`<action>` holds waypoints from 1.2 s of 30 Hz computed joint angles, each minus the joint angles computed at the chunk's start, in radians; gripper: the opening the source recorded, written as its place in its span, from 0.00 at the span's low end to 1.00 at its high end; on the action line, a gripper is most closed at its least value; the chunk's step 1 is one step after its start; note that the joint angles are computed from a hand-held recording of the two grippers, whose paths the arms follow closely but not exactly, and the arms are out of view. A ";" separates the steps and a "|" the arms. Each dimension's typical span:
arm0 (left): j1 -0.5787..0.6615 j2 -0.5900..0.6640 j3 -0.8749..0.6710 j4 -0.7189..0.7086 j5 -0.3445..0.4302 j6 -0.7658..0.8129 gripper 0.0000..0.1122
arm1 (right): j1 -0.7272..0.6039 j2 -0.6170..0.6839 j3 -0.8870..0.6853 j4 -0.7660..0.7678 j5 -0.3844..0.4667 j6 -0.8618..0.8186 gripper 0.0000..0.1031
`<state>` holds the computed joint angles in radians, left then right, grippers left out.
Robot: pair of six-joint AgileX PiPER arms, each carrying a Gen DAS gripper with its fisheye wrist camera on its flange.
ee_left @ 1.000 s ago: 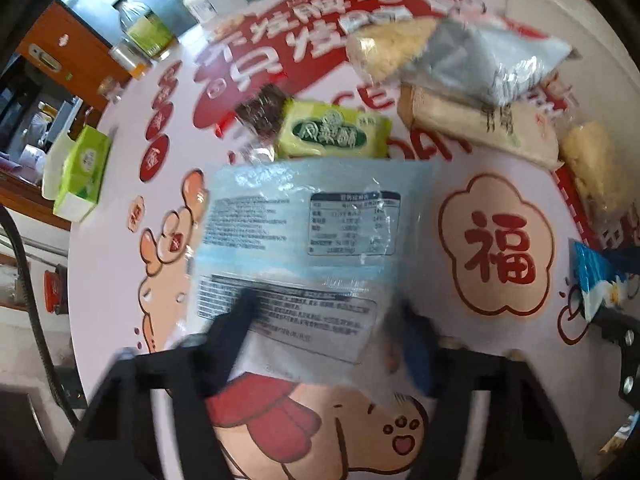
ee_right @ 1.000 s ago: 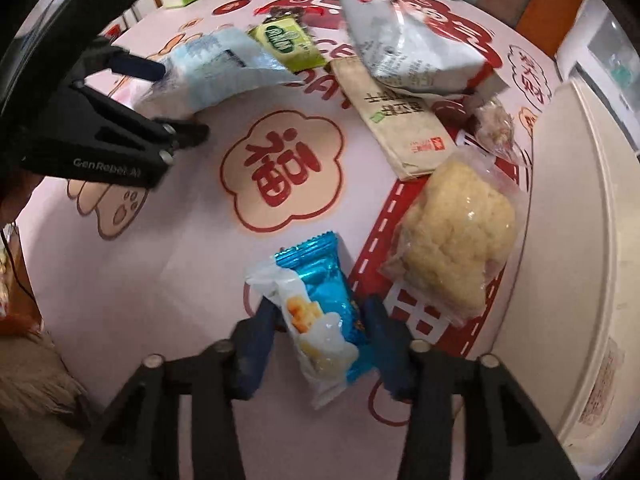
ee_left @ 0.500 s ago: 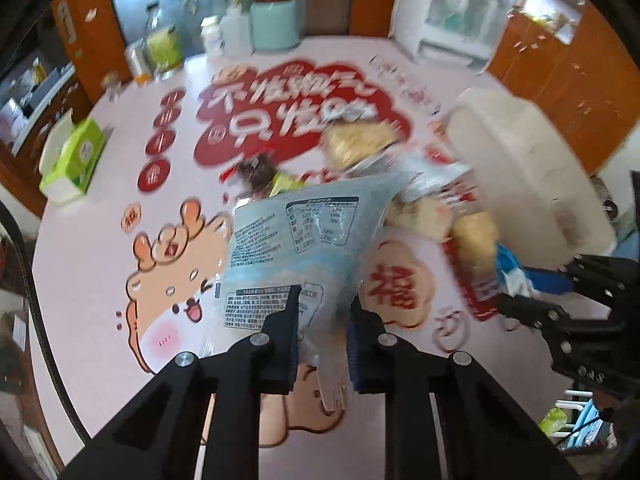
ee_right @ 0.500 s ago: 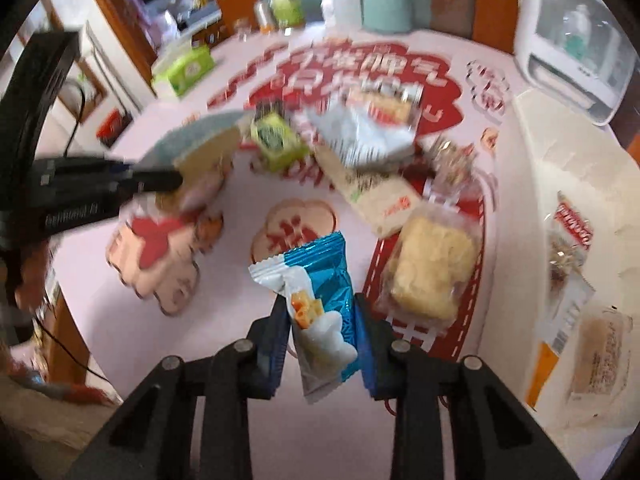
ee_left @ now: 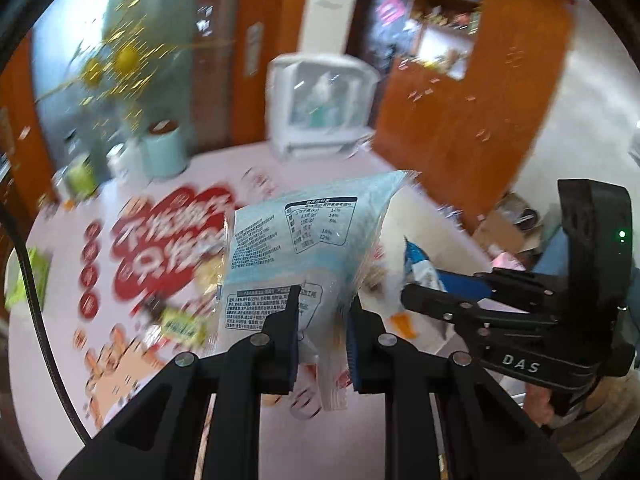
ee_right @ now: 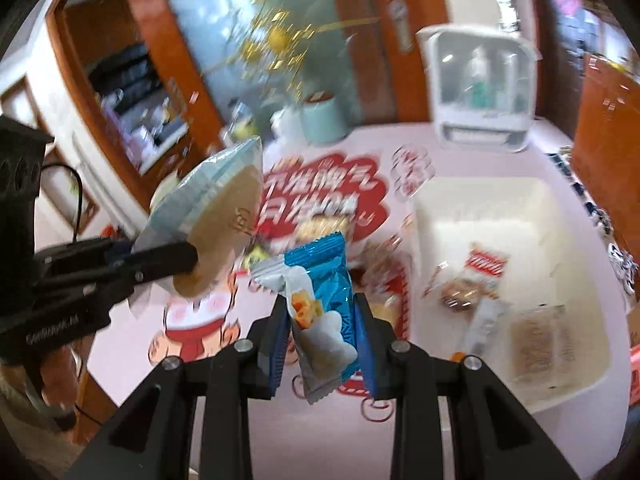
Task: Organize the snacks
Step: 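Drop the light-blue packet into the bin with the left gripper while the right drops the blue wrapper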
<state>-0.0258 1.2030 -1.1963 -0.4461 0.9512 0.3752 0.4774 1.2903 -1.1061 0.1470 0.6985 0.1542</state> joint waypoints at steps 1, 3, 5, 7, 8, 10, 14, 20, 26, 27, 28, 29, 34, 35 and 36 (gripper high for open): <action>-0.034 0.011 -0.025 0.011 -0.010 -0.019 0.15 | -0.015 -0.014 -0.009 -0.015 0.012 0.013 0.30; -0.106 0.049 -0.091 0.032 -0.030 -0.063 0.15 | -0.050 -0.036 -0.049 -0.077 0.054 0.058 0.30; -0.162 0.090 -0.153 0.050 -0.045 -0.099 0.15 | -0.092 -0.039 -0.103 -0.128 0.099 0.089 0.30; -0.231 0.144 -0.225 0.087 -0.068 -0.144 0.15 | -0.167 -0.029 -0.177 -0.138 0.147 0.081 0.30; -0.256 0.164 -0.251 0.103 -0.076 -0.164 0.15 | -0.200 -0.024 -0.206 -0.136 0.163 0.070 0.30; -0.302 0.213 -0.306 0.128 -0.090 -0.203 0.15 | -0.261 -0.007 -0.261 -0.136 0.178 0.052 0.30; -0.377 0.337 -0.413 0.166 -0.093 -0.272 0.16 | -0.353 0.050 -0.351 -0.154 0.202 0.022 0.30; -0.438 0.510 -0.507 0.220 -0.073 -0.344 0.17 | -0.463 0.169 -0.355 -0.043 0.199 -0.102 0.31; -0.508 0.575 -0.489 0.443 -0.098 -0.483 0.84 | -0.507 0.228 -0.256 0.024 0.185 -0.148 0.37; -0.515 0.563 -0.463 0.476 -0.126 -0.512 0.84 | -0.514 0.236 -0.249 0.038 0.188 -0.156 0.39; -0.512 0.553 -0.446 0.473 -0.141 -0.506 0.84 | -0.519 0.241 -0.243 0.047 0.192 -0.160 0.43; -0.507 0.551 -0.442 0.468 -0.139 -0.500 0.84 | -0.521 0.241 -0.235 0.052 0.195 -0.163 0.46; -0.481 0.517 -0.400 0.453 -0.119 -0.519 0.84 | -0.526 0.230 -0.199 0.088 0.184 -0.192 0.49; -0.474 0.513 -0.394 0.450 -0.117 -0.521 0.84 | -0.528 0.230 -0.198 0.097 0.187 -0.199 0.49; -0.469 0.505 -0.382 0.447 -0.117 -0.525 0.84 | -0.526 0.228 -0.196 0.103 0.188 -0.201 0.49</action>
